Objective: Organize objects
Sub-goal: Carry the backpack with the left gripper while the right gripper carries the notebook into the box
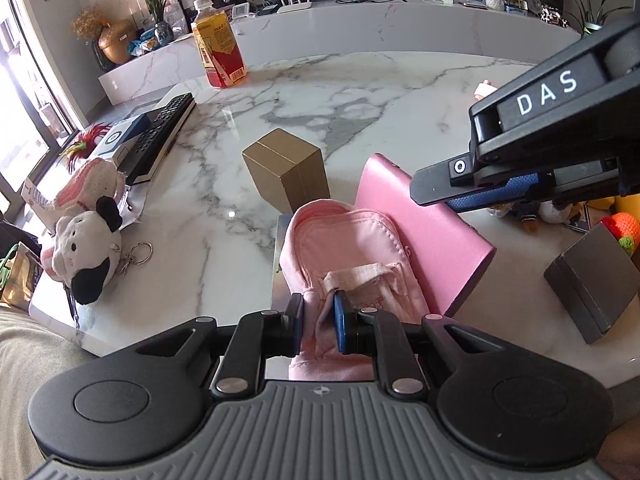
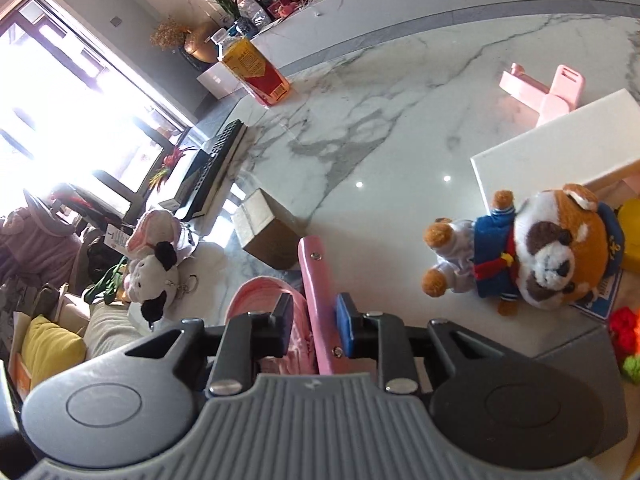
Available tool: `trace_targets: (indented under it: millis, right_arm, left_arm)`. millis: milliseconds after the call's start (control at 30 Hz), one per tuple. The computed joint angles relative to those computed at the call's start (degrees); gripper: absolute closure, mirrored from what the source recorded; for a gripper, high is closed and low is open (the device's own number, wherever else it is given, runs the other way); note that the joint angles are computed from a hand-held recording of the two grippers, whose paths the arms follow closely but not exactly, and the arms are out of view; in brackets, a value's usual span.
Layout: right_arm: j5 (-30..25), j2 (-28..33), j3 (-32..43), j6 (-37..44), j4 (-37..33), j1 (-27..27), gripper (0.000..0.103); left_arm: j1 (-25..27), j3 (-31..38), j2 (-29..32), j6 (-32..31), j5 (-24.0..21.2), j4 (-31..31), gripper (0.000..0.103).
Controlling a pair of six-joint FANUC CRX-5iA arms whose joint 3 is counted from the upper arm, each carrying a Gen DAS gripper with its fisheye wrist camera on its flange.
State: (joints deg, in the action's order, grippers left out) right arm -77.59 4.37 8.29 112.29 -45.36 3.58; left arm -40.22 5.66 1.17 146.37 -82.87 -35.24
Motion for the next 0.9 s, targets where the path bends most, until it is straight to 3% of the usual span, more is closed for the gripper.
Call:
trace_targets:
  millis: [67, 200, 433, 667, 900]
  right_arm:
    - [-1.3, 0.4, 1.0, 1.9, 0.8, 1.2, 0.08]
    - [2.7, 0.1, 0.0, 2.7, 8.5, 7.2, 0.079]
    - [5.6, 0.1, -1.1, 2.8, 15.4, 11.8, 0.083]
    - [8.3, -3.4, -3.7, 2.8, 17.7, 12.0, 0.085]
    - [8.8, -8.1, -5.0, 4.7, 16.1, 7.5, 0.085]
  left_arm:
    - [0.3, -0.4, -0.5, 0.7, 0.0, 0.2, 0.085]
    - [0.1, -0.3, -0.7, 0.3, -0.2, -0.1, 0.085]
    - [1.0, -1.2, -1.6, 0.5, 1.0, 0.7, 0.085]
    - [0.2, -0.6, -1.8, 0.0, 1.4, -0.2, 0.085]
    - [-4.0, 2.7, -1.1, -0.6, -0.4, -4.0, 0.086]
